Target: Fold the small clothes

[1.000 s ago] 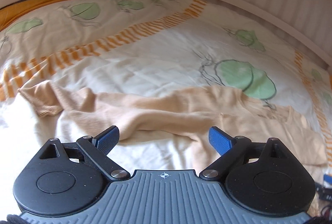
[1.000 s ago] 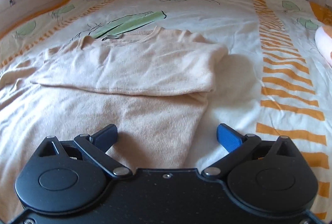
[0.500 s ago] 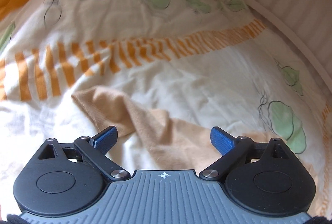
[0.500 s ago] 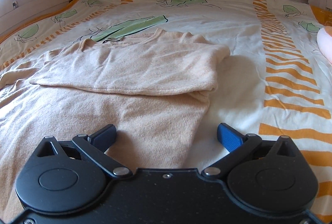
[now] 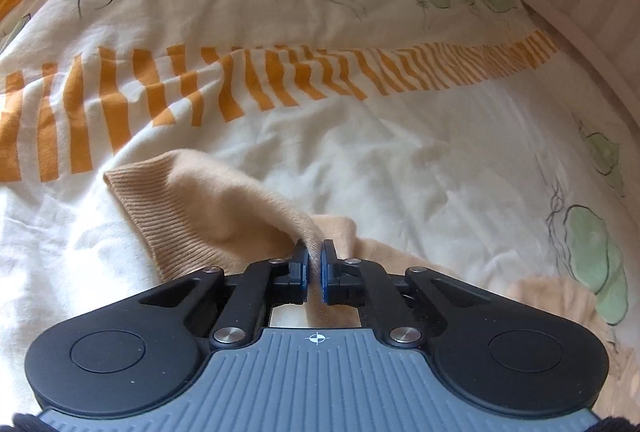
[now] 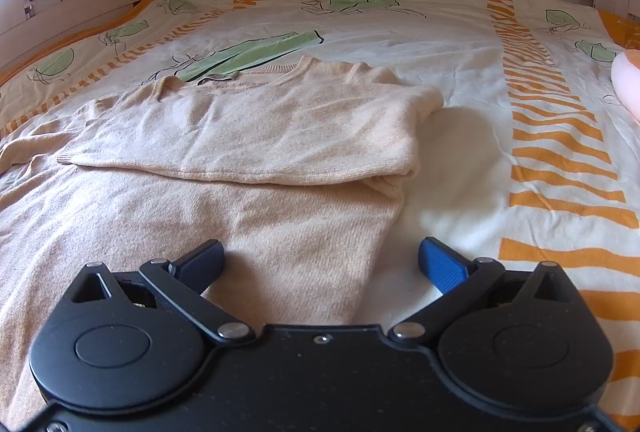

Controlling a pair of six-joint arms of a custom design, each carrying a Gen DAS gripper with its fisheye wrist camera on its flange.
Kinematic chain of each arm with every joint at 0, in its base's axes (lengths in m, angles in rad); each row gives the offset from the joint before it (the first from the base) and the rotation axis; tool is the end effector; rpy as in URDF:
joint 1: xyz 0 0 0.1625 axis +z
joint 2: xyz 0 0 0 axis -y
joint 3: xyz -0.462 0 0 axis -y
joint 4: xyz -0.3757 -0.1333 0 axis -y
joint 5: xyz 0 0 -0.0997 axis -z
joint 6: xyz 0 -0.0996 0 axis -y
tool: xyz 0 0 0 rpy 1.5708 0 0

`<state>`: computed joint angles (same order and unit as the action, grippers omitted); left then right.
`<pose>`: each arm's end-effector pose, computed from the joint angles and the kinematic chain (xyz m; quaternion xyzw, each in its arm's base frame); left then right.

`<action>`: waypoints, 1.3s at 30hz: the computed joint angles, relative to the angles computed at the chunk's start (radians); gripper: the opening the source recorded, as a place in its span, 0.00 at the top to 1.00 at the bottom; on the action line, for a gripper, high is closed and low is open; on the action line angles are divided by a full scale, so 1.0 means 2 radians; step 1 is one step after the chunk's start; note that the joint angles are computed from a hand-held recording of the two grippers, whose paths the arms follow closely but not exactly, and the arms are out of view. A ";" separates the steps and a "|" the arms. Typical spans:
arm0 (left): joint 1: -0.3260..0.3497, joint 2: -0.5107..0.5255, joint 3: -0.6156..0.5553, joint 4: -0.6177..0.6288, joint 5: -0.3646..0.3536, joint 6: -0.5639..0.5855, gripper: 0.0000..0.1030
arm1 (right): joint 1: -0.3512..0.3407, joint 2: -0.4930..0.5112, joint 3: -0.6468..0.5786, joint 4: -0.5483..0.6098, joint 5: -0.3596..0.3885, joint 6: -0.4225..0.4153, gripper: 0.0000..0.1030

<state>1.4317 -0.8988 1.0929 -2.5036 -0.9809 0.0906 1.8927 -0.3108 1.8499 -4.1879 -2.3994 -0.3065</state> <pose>0.0779 -0.8043 0.4575 -0.0020 0.8984 -0.3519 0.2626 0.2334 -0.5106 -0.0157 0.0463 -0.8110 0.4725 0.3418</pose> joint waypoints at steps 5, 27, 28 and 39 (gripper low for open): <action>-0.034 -0.028 0.068 -0.082 -0.049 0.068 0.95 | 0.000 0.000 -0.001 0.001 0.000 0.001 0.00; -0.144 -0.010 0.262 -0.138 -0.232 0.164 0.34 | -0.001 -0.002 0.000 0.006 0.001 0.004 0.00; -0.143 -0.014 0.270 -0.139 -0.238 0.178 0.31 | -0.001 -0.002 0.000 0.006 0.001 0.004 0.00; -0.110 -0.033 0.270 -0.160 -0.179 0.296 0.25 | -0.002 -0.002 0.000 0.002 0.004 0.003 0.00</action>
